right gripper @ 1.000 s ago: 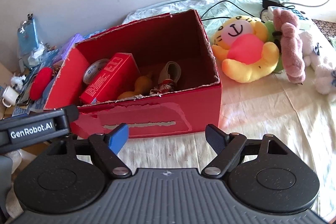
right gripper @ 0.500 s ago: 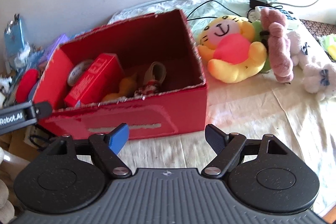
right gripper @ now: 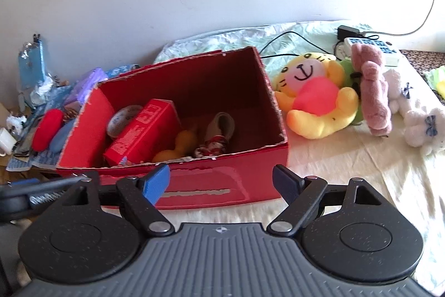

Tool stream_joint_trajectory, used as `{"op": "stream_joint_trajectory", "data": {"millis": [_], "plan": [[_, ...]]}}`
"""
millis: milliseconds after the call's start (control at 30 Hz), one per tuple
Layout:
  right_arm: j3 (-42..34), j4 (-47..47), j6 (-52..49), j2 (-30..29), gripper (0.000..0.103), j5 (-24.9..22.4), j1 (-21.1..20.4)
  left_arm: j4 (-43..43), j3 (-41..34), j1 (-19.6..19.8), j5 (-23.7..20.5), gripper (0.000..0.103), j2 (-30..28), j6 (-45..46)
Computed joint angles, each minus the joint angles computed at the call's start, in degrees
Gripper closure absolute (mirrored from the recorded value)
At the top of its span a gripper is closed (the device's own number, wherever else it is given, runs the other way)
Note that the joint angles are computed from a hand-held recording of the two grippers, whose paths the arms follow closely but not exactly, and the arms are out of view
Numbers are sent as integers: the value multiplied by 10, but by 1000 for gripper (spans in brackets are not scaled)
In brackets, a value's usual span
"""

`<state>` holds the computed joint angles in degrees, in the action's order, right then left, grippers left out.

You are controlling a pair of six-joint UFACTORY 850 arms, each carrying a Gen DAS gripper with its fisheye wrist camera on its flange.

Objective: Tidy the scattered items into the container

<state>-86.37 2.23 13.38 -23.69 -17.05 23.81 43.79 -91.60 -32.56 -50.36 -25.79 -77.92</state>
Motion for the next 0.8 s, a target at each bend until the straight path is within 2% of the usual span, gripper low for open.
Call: {"op": "stream_joint_trajectory", "data": {"millis": [167, 300, 800], "plan": [[0, 32, -24, -4, 20, -16, 0, -27, 9, 2, 5, 2, 2, 10], [3, -10, 15, -4, 20, -21, 5, -34, 22, 3, 22, 2, 8, 8], [-7, 41, -43, -18, 24, -45, 0, -52, 10, -1, 10, 2, -10, 28]]}}
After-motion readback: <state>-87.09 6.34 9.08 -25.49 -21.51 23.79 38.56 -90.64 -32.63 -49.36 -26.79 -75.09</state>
